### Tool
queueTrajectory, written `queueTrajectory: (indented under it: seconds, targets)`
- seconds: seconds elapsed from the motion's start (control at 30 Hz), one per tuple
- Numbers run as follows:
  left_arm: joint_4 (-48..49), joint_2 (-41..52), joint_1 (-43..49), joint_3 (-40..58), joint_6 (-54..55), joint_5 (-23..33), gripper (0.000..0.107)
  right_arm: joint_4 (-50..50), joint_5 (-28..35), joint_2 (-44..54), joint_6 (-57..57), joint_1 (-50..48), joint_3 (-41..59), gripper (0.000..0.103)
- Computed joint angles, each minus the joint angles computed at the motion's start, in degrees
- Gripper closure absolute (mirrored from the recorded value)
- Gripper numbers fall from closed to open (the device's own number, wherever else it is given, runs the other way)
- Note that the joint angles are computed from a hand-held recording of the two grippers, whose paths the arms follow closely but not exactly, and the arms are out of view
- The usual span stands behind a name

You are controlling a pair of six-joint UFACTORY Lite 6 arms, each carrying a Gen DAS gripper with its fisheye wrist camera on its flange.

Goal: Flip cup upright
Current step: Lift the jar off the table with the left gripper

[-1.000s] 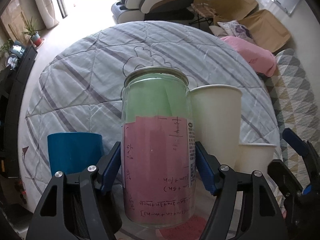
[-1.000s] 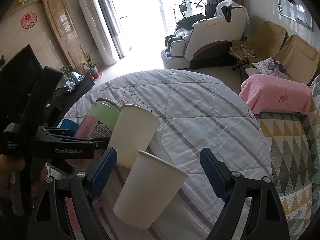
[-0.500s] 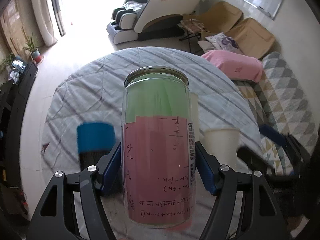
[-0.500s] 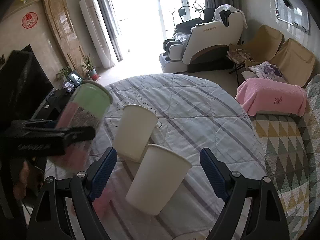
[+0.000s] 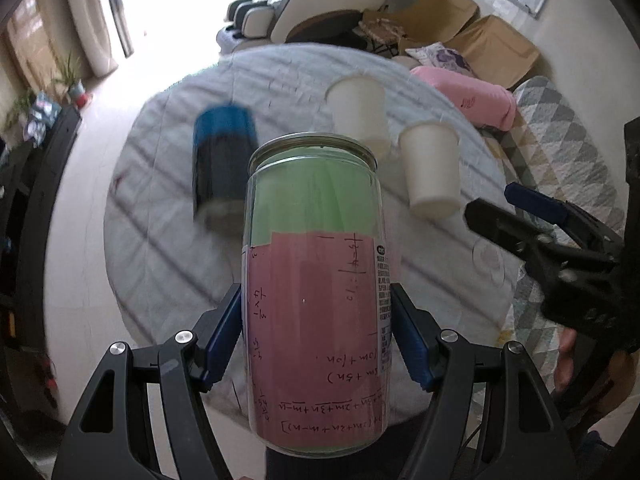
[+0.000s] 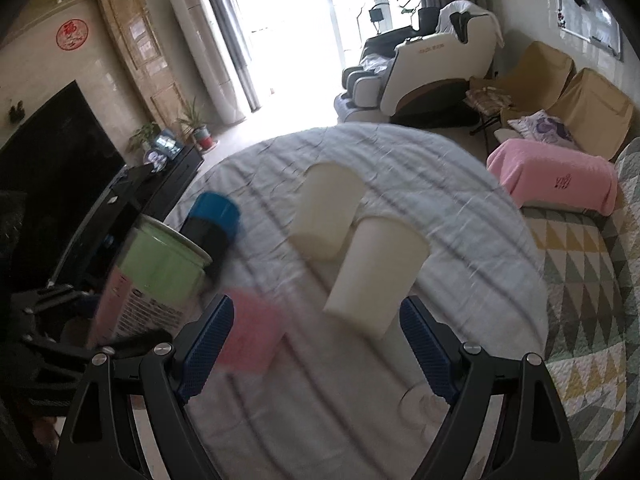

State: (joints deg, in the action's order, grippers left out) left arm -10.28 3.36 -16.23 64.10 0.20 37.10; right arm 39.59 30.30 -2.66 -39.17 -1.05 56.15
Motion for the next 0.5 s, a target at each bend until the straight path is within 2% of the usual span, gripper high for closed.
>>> queueTrajectory:
  seconds: [0.23,0.5]
  targets:
    - [-6.96,-4.98,2.38,-11.48,7.02,-3.08,0.036,1.34,2.81,-5.31,4.79,3.47,-6.06,0.017]
    - [-15.19,-4.05,5.28,-17.06,17.42,-7.23,0.036,0.0,0.66,-3.67,14.18,11.01,-8.9,0.017]
